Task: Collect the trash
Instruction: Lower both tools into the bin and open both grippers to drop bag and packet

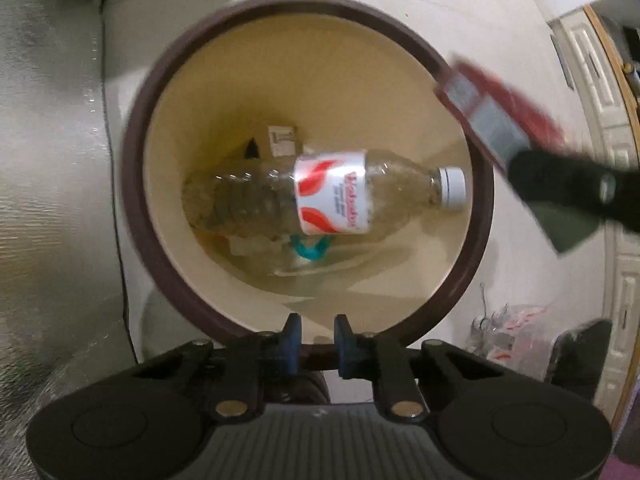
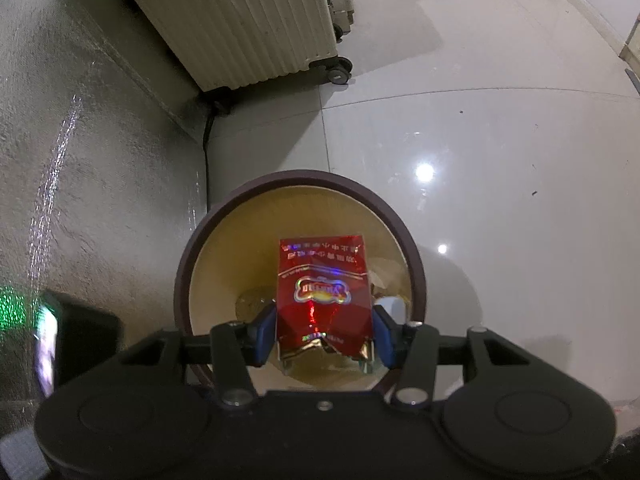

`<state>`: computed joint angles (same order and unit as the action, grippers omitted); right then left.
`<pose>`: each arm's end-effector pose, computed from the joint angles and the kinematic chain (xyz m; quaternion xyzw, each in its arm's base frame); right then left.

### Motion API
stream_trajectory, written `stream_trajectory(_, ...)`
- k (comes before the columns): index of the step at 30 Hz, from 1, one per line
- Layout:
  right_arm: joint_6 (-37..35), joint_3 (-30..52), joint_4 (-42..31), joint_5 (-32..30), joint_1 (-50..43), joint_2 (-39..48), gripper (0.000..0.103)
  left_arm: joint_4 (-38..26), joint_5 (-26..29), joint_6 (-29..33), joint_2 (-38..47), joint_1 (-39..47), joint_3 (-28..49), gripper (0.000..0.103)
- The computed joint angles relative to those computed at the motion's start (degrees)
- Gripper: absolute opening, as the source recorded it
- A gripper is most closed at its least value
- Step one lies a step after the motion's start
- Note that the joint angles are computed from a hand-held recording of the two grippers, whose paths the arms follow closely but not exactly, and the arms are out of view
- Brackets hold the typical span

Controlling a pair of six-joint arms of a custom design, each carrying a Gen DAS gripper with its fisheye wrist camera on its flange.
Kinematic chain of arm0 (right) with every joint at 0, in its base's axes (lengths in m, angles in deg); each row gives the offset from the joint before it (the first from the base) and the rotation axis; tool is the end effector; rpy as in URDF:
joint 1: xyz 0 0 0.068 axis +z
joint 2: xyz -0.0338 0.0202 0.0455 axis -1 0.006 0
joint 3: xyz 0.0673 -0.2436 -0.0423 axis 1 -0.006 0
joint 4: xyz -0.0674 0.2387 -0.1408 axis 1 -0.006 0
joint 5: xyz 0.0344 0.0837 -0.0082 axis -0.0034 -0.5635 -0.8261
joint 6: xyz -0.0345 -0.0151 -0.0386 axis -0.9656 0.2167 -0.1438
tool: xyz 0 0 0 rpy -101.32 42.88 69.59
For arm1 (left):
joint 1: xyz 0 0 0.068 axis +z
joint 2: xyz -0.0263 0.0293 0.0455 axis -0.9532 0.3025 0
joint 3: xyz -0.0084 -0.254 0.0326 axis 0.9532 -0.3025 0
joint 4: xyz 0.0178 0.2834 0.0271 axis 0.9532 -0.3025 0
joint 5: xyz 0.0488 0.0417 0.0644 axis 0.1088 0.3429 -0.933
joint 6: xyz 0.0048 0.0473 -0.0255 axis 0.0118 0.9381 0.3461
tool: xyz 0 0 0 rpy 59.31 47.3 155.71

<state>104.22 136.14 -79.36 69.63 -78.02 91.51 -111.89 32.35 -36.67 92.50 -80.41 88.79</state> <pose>0.2850 0.0623 0.3228 0.0991 0.9772 0.1015 0.1582 0.3267 -0.0562 0.2579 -0.1301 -0.9803 0.1436 0.0393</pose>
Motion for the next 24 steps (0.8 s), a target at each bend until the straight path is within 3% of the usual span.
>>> stream_trajectory(4, -0.05, -1.75, 0.7, -0.77, -1.03, -1.46, 0.05, -1.88, -1.85, 2.7, -0.14, 2.92, 2.05, 0.023)
stream_trajectory(6, 0.25, -1.99, 1.21, -1.15, -1.16, -1.15, 0.05, -2.94, -3.03, 2.38, -0.05, 3.72, 3.06, 0.039)
stream_trajectory(10, 0.65, -3.06, 2.15, -1.66, -1.3, -1.38, 0.05, -2.43, -5.75, 3.24, -2.26, 3.23, 2.32, 0.06)
stream_trajectory(12, 0.71, -3.23, 2.89, -2.13, -1.69, -0.71, 0.05, -2.72, -5.97, 3.66, -2.95, 3.34, 2.41, 0.078)
stream_trajectory(14, 0.85, -3.21, 3.54, -2.36, -1.63, -0.21, 0.05, -2.63, -7.04, 4.74, -3.81, 3.68, 1.55, 0.085)
stream_trajectory(19, 1.39, -3.59, 5.28, -2.97, -1.32, -0.46, 0.05, -1.14, -10.66, 6.85, -4.3, 4.28, -2.85, 0.095)
stream_trajectory(24, 1.04, -3.82, 7.09, -3.64, -1.62, -0.09, 0.05, 1.13, -10.72, 16.09, -3.71, 5.66, -8.43, 0.099)
